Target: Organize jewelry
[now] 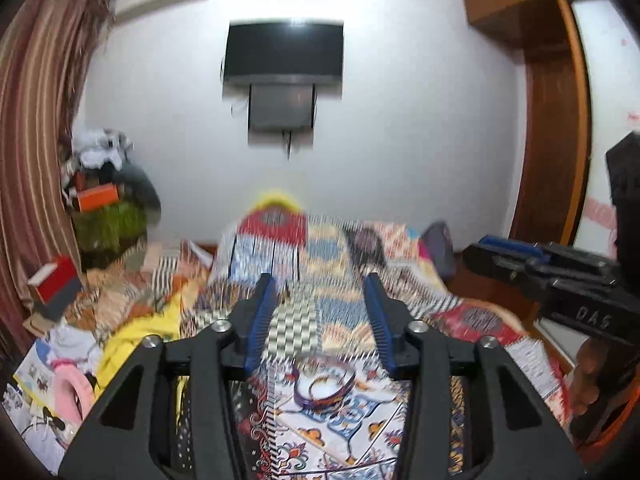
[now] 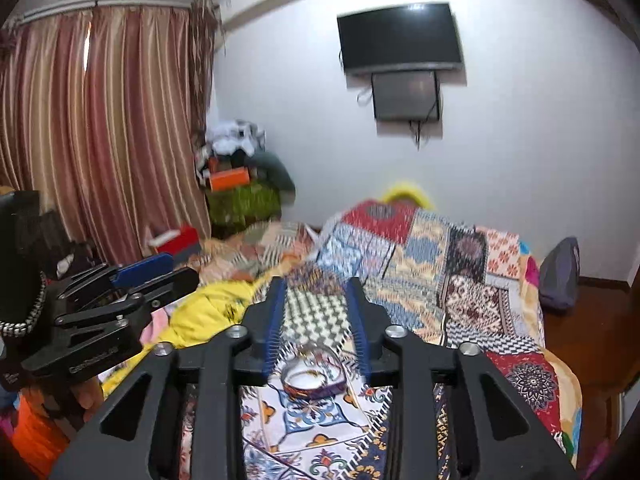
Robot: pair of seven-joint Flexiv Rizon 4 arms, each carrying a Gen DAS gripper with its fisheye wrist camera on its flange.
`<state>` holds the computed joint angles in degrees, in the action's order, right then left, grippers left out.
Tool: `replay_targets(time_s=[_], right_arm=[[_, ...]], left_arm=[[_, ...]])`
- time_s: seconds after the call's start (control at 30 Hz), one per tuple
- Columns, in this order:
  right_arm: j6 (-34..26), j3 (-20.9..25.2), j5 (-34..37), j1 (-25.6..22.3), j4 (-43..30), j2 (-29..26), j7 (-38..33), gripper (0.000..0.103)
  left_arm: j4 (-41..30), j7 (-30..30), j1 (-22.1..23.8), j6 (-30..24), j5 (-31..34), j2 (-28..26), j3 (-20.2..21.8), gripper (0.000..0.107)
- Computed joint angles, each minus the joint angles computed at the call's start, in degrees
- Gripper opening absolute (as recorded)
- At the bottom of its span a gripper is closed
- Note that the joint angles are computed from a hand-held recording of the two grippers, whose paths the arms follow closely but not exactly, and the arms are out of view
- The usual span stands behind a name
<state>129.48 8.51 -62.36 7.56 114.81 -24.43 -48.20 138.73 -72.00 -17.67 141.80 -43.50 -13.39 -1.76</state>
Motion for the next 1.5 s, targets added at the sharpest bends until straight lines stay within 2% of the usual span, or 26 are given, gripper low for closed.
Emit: replay_targets(time_s=[0.03,0.13,0.2,0.27,0.33,0.37,0.43,0.5,0.63,1.1,1.5], right_arm=[[0.9,0.1,3.4,0.6,1.8,1.1,-2.2,0.05],[2.4,0.1,14.0,3.3,6.0,3.7,-9.8,0.061],[2.3,0.3,20.6,5.3,8.2,5.5,-14.8,0.067],[2.3,0.4,26.1,7.0,9.8,6.7,-19.0,0.074],[2.4,0.5,32.2,9.2,11.1,7.7,-23.4,0.086],[2.6,0.6,35.0,10.1,11.6,8.0,-25.3,0.088],[3.1,1.0,38.0,10.5,12.6,8.8,-27.1,0.098],[3.6,1.4,39.6,10.6,12.8,9.0,-27.4,0.103],[4.4,2.0,38.8,9.1,13.5,9.2,-26.2,0.103],[4.2,2.1,40.8,9.9,15.7,10.6,-28.7,0.103],[3.3,2.3,38.8,8.9,15.9,10.8,-27.5,0.103]], left_arm=[[0.4,0.5,-1.0,2.0,-0.8,0.4,-0.2,0.049],[1.1,2.8,-3.7,7.4,-4.4,0.7,-1.2,0.059],[1.3,3.6,-5.3,11.1,-7.3,0.5,-2.1,0.078],[1.7,3.5,-6.2,13.7,-9.3,0.4,-2.8,0.09],[2.1,3.6,-7.0,15.1,-11.4,0.7,-3.6,0.093],[2.3,3.7,-7.4,15.7,-12.5,0.9,-3.9,0.093],[2.5,3.4,-7.9,16.7,-13.7,1.1,-4.3,0.094],[2.7,3.1,-8.3,17.6,-14.7,1.0,-4.6,0.097],[3.2,3.0,-8.9,17.6,-16.0,1.5,-5.1,0.097],[3.6,2.4,-9.1,17.0,-16.9,1.3,-5.1,0.097],[3.0,1.6,-8.7,16.2,-17.2,0.7,-4.9,0.098]])
